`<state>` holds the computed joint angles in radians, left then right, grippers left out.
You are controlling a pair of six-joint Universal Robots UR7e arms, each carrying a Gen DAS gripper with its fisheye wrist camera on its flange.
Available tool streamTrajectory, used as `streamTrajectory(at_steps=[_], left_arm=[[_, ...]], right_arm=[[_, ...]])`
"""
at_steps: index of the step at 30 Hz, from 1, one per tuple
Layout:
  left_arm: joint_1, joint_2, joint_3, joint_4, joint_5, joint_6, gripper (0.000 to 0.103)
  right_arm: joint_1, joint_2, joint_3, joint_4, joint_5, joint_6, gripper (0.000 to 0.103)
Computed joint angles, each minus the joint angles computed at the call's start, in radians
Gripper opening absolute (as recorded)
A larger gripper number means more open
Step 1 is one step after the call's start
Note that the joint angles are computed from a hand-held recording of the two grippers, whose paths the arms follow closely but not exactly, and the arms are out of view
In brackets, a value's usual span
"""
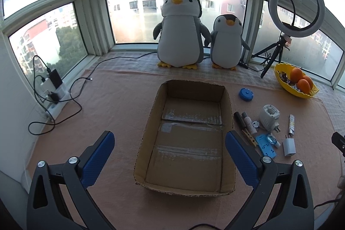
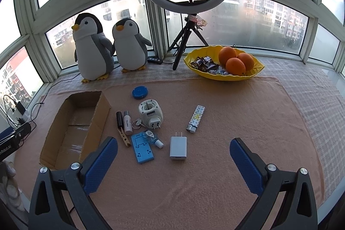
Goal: Organize rigid objects
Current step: 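Move the right tool toward the white USB charger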
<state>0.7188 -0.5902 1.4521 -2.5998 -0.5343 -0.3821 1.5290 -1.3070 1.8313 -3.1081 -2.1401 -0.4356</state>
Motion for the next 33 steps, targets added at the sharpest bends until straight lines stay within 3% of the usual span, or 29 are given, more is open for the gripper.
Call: streamTrajectory(at_steps=[8,14,24,33], left_arm=[[0.055,-0.022,0.008,0.158,0.065,-0.147,0.102],[0.1,-0.022,-0.002,0.292,0.044,-0.256,0.102],[0.134,0.002,-0.028,0.389,0.019,-0.319,0.102],[0.154,0.019,-0.045,0.385,-0.017,-0.302,0.101]], right_arm=[[-0.029,-0.01,-0.007,0.002,0.002,0.016,0.103],[-0.057,-0.021,-0.008,0.016,0.003,0.034,0.103],[-0.098,-0.02,-0.005,0.026,0.006,0.041,0.103],[-0.13,-0.005,-0.024,0.059,0.01,0.073,0.103]])
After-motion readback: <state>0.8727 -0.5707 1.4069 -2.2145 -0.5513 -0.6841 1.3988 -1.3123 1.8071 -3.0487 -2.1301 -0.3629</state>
